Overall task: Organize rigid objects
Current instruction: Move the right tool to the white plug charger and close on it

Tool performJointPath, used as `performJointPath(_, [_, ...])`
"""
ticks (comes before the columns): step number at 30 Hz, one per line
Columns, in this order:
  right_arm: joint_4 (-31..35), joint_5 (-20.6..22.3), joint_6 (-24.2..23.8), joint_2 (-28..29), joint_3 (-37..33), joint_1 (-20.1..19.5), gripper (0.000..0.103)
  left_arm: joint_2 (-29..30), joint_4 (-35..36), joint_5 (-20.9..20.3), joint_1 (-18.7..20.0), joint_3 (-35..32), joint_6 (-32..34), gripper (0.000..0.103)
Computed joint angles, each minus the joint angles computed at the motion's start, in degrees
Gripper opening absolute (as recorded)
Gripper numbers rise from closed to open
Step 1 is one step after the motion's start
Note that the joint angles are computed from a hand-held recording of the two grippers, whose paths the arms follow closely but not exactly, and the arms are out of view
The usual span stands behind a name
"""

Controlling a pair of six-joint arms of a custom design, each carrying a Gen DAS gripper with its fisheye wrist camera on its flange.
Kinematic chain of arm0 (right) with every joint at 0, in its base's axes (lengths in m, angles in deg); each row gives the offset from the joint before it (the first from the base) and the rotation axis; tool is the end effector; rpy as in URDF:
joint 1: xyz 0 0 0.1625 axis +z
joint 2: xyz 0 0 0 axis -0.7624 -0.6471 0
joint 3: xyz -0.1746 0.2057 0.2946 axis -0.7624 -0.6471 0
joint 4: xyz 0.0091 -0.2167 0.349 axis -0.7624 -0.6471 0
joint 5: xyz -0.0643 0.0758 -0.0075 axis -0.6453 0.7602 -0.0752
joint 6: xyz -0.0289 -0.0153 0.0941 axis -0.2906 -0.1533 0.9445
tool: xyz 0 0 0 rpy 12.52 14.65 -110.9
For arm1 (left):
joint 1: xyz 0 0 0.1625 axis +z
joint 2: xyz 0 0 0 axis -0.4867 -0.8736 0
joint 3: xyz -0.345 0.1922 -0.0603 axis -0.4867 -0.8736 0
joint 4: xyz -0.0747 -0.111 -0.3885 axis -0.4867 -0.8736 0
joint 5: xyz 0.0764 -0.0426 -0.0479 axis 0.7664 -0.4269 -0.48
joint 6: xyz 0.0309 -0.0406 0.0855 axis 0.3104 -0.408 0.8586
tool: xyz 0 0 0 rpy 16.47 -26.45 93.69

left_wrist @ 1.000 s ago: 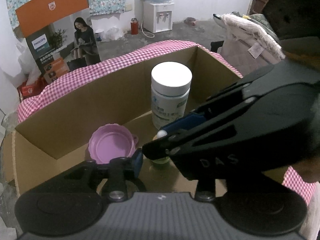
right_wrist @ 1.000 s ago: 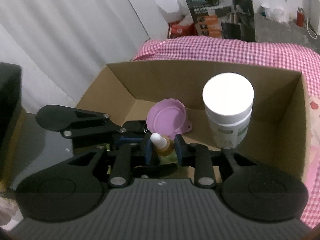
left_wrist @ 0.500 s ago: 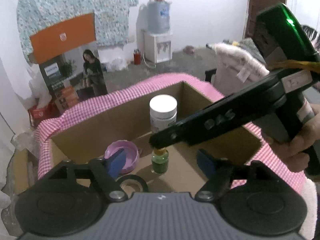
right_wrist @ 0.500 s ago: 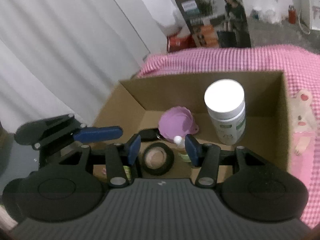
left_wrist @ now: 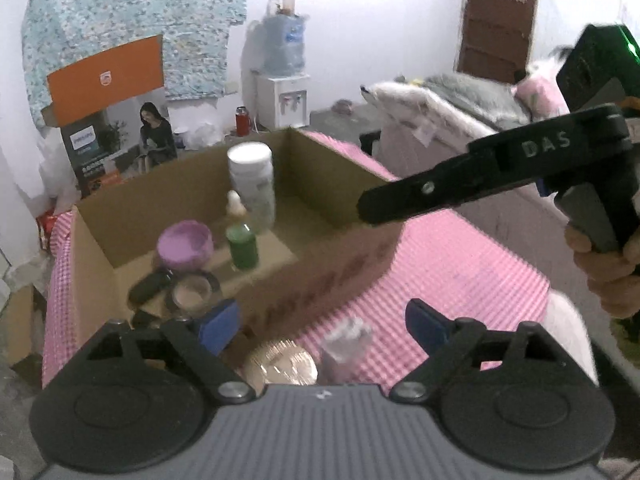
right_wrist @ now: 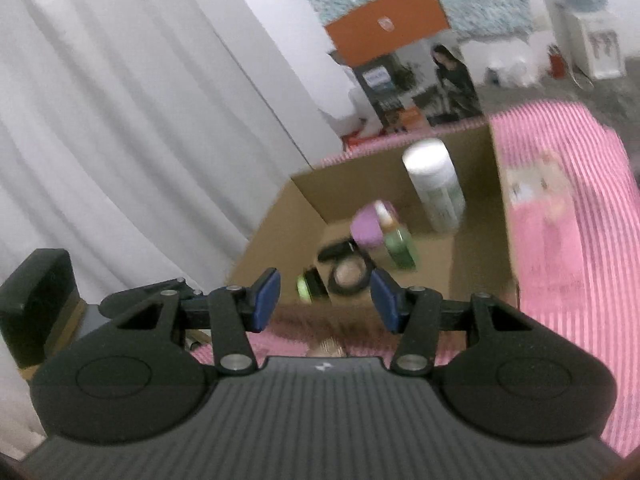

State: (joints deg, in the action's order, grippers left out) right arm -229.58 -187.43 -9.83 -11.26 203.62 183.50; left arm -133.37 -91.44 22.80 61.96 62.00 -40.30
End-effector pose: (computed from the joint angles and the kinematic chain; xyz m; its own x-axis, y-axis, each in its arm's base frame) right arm 0.3635 -0.2496 0.1056 -0.9457 -0.2570 0.1991 -0.3245 0.7088 -0.6263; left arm -0.1141 -0.2997 0.3172 -0.5492 0.6246 -0.5552 0.8181 0.5374 -0.2046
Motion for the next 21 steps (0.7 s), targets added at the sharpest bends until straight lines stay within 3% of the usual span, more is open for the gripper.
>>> performJointPath(3, [-2.8, -0.3, 4.1, 1.7, 3.3, -0.6, 0.05, -2.5, 2.1, 0.7, -2.3, 3.3, -2.1, 0.086])
performJointPath(7, [-5.8, 0.4, 6.9, 5.0, 5.1, -2.7, 0.047, -2.7, 2.5, -1.8, -2.0, 4.8, -3.1, 0.076])
performJointPath(12, [-8.8, 3.0, 6.5, 8.6, 5.0, -5.5, 0.043, -0.7, 1.2, -2.1, -1.0, 5.8, -5.1, 0.065])
performJointPath(21, [-6.4, 5.0, 5.2, 10.4, 2.9, -7.5, 0.04, 4.3, -4.2, -0.1, 0.4, 7.2, -5.2, 0.062])
